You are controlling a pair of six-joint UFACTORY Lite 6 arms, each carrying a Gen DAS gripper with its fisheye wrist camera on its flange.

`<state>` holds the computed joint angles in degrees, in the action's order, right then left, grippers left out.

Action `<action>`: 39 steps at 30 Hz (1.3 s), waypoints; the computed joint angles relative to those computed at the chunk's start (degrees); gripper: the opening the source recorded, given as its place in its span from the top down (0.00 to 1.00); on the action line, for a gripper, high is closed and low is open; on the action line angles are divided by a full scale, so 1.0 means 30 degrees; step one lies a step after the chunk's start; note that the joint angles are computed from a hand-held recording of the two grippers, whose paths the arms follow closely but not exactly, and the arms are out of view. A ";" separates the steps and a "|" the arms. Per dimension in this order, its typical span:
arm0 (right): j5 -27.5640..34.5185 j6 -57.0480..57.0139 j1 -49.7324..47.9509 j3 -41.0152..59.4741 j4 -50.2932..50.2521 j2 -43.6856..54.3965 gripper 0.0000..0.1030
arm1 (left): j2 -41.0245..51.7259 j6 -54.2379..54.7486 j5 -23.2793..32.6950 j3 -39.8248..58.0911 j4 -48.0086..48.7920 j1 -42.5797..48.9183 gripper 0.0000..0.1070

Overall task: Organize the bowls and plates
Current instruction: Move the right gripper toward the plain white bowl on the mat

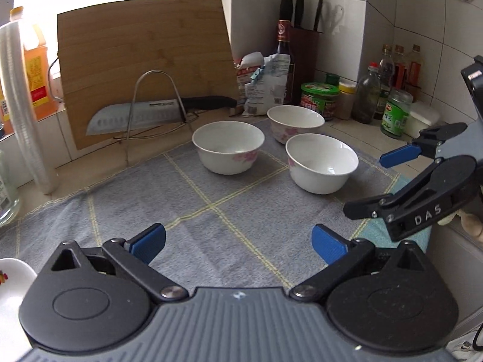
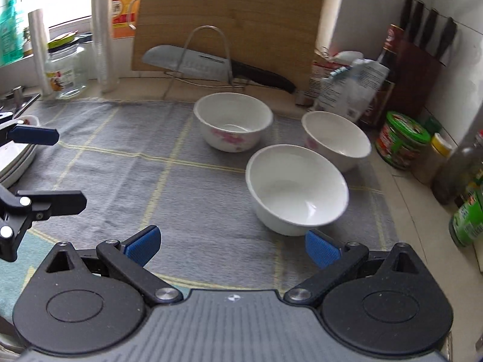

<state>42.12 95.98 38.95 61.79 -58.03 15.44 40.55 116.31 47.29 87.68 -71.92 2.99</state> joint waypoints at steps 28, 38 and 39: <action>-1.1384 -0.5692 -1.1923 -0.7204 -0.4408 -0.5197 0.00 | 0.2533 0.5702 -0.7265 -0.2050 -1.1355 -0.8803 0.04; -1.2615 -1.2509 -1.2533 -0.6100 0.1718 -0.4181 0.00 | 0.2488 0.8368 -0.6727 -0.2669 -1.4341 -0.8851 0.04; -1.2672 -1.3286 -1.2553 -0.5999 0.2433 -0.4077 0.00 | 0.2525 0.8372 -0.6771 -0.2605 -1.4363 -0.8874 0.04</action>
